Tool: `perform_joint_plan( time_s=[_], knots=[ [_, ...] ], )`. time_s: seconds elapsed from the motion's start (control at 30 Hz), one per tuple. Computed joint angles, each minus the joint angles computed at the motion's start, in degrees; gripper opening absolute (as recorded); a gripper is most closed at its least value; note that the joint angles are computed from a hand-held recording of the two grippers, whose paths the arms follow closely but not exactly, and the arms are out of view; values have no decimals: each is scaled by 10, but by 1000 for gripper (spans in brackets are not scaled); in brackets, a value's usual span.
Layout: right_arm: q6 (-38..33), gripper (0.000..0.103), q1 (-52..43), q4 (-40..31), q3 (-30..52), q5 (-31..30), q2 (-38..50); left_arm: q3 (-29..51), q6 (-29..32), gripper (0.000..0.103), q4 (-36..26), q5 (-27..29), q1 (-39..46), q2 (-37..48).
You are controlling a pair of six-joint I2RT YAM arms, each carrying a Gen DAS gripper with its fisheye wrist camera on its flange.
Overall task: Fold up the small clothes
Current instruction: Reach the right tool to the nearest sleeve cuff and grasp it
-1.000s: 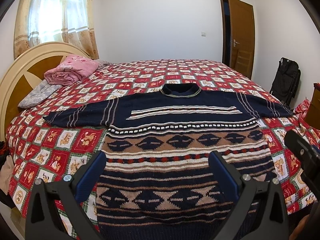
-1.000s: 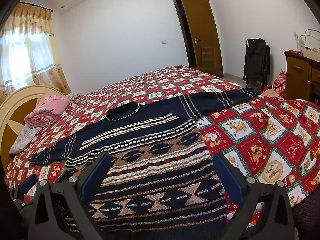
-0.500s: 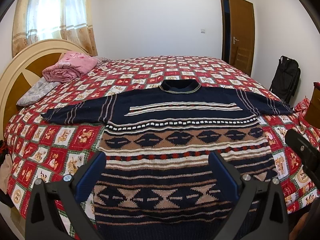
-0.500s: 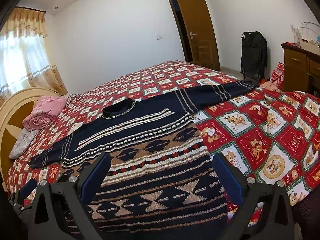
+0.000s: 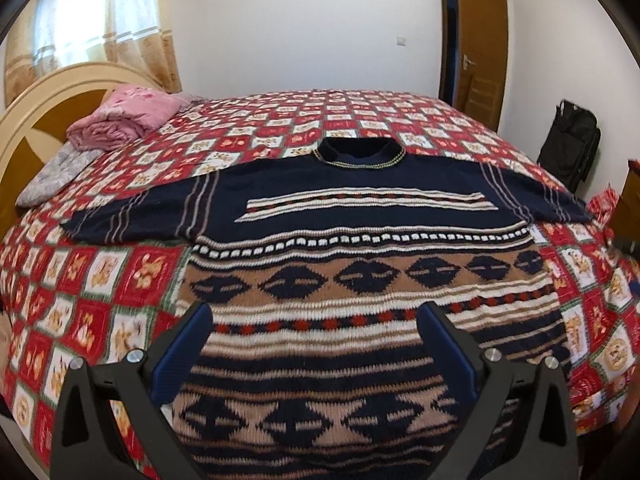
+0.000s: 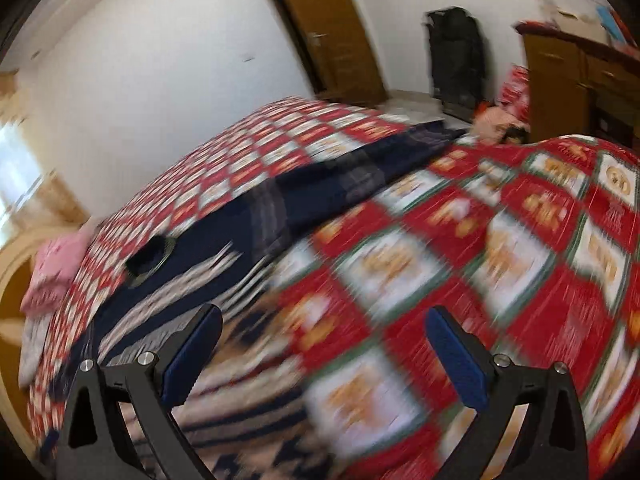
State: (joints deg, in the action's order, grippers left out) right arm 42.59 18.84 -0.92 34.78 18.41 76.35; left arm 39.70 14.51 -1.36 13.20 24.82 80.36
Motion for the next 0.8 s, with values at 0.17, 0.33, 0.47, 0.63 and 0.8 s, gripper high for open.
perform_joint_plan(
  time_s=[0.17, 0.33, 0.47, 0.63, 0.8],
  knots=[
    [-93, 91, -209, -1, 156, -104, 164, 50, 2, 103, -7, -19, -36, 60],
    [-100, 74, -316, -86, 394, -170, 383, 99, -10, 103, -14, -17, -57, 105],
    [-77, 74, -335, -161, 547, -160, 503, 147, -29, 103, -23, -22, -73, 140],
    [-81, 74, -325, -258, 735, -98, 617, 213, -48, 103, -50, -41, -97, 192],
    [-95, 68, -313, -329, 855, -32, 687, 239, -59, 103, -55, -49, -103, 219]
  ],
)
